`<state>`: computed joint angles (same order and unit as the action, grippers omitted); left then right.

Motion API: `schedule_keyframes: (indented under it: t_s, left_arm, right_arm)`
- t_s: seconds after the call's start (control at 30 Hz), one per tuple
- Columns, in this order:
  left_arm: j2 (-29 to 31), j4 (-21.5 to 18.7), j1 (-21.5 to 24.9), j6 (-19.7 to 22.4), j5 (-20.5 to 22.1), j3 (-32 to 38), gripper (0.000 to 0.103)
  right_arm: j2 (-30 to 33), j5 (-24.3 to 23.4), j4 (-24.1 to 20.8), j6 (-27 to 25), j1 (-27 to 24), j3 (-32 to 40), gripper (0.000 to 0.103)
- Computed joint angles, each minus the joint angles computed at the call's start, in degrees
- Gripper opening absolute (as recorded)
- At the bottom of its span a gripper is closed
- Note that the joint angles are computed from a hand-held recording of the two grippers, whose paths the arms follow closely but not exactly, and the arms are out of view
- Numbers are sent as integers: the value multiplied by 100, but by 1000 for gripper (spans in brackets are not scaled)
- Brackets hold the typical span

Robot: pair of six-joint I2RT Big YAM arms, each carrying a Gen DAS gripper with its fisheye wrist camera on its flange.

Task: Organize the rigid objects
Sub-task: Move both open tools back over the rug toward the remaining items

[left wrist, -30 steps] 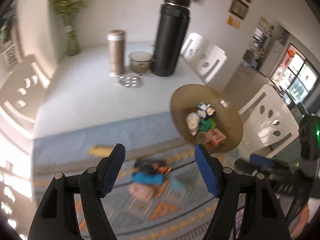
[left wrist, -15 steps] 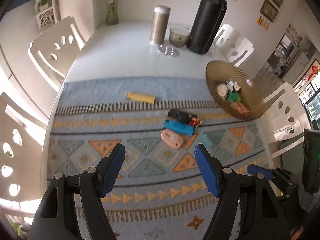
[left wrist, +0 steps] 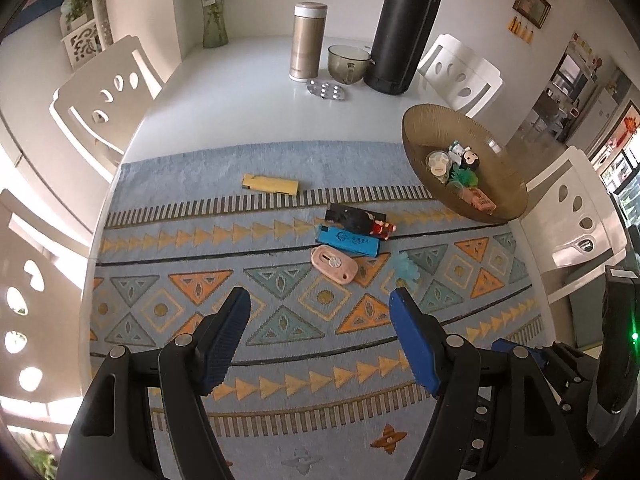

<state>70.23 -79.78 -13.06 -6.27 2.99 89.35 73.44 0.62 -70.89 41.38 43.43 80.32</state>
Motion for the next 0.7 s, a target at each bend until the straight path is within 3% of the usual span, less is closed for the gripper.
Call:
schedule_keyframes:
  t_s: [0.17,0.7]
  left_arm:
    - [46,-44,-22,31,-10,-51,70]
    - [450,20,298,824,486,-139,70]
  right_arm:
    - [51,167,-105,57,67,18,85]
    - [412,400,-495,912,266,122,85]
